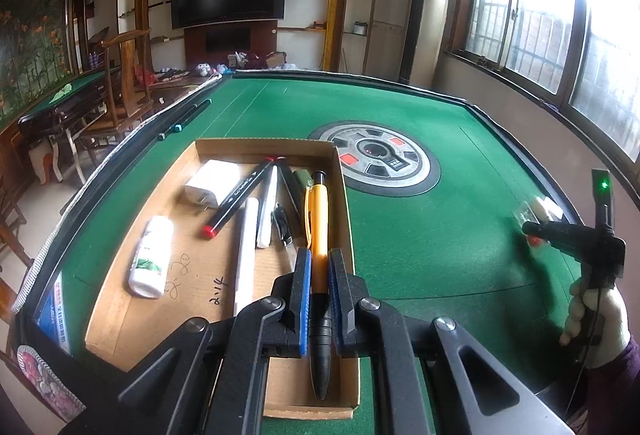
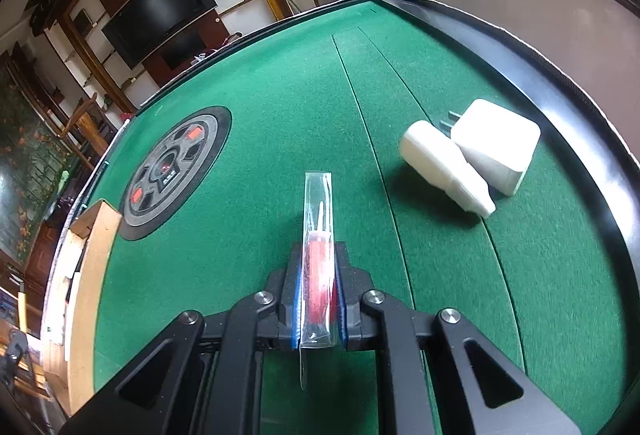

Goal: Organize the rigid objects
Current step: 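Lower the orange pen into the box with the left tool while the right tool drops the clear tube in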

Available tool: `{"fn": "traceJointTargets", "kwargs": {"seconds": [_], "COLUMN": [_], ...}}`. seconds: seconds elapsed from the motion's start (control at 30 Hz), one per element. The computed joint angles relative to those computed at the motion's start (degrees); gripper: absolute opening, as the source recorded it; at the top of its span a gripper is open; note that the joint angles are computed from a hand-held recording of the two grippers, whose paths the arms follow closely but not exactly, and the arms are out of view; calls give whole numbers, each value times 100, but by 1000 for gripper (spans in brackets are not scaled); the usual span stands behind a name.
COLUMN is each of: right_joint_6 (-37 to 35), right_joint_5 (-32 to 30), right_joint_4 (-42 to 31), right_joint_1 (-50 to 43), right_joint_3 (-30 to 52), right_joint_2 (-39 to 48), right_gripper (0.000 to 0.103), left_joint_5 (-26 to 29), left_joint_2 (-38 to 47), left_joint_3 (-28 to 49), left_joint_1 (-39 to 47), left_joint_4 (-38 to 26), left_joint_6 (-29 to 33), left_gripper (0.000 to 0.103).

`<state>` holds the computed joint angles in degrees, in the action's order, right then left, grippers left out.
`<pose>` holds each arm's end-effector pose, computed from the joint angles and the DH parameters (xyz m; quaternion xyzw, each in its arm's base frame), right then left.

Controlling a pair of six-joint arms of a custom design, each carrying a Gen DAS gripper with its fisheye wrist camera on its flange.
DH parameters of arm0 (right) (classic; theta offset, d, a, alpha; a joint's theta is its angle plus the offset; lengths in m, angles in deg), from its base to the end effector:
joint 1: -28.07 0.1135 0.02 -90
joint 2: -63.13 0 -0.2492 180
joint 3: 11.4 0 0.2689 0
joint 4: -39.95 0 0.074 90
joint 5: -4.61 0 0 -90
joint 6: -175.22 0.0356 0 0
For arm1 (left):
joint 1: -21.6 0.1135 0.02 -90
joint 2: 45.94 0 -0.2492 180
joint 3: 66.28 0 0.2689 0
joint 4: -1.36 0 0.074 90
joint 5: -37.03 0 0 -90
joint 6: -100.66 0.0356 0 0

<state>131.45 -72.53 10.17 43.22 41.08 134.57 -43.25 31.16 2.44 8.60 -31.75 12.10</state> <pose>0.2595 0.0620 0.1807 0.2872 0.8854 0.0886 0.3546 0.3028 -0.0761 0.2450 0.1487 0.8969 -0.1181 0.3995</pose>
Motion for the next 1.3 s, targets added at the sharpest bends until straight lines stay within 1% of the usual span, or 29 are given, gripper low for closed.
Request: {"fn": "traceJointTargets", "kwargs": {"seconds": [0.2, 0.33, 0.4, 0.53, 0.7, 0.8, 0.9, 0.97, 1.0, 1.03, 1.1, 1.23, 1.3], "right_joint_6": [166, 149, 131, 96, 89, 45, 2, -5, -17, -38, -118, -238, -279], "right_joint_5": [-192, -203, -258, -528, -979, -1176, -1365, -1531, -1576, -1598, -1631, -1370, -1029], "right_joint_4": [-89, -163, -102, 92, 281, 260, 217, 153, 100, 9, -197, -806, -1201], "right_joint_1": [269, 672, 875, 1215, 1627, 1920, 2164, 2302, 2358, 2424, 2548, 2776, 2924], "right_joint_3": [-97, 184, 380, 847, 1587, 2179, 2796, 3265, 3464, 3725, 4203, 5269, 5813], "right_joint_2": [-435, -475, -355, 119, 955, 1564, 2177, 2624, 2814, 3044, 3462, 4317, 4718], "right_gripper": [13, 13, 13, 13, 13, 13, 13, 13, 13, 13, 13, 13, 13], "left_joint_5": [240, 436, 493, 598, 769, 700, 395, 471, 610, 833, 1044, 1368, 1485], "left_joint_2": [224, 520, 743, 1226, 1788, 1981, 2214, 2300, 2320, 2290, 2127, 1724, 1594], "left_joint_3": [171, 403, 530, 768, 1066, 1172, 1301, 1395, 1448, 1474, 1380, 1119, 1033], "left_joint_1": [275, 871, 1124, 1457, 1517, 1460, 1378, 1429, 1481, 1565, 1674, 1962, 2112], "left_joint_4": [-120, -246, -315, -441, -601, -623, -553, -615, -692, -767, -717, -534, -420], "left_joint_6": [36, 105, 168, 260, 247, 265, 252, 247, 229, 238, 280, 229, 163], "left_gripper": [8, 8, 8, 8, 8, 8, 9, 13, 23, 36, 45, 55, 56]}}
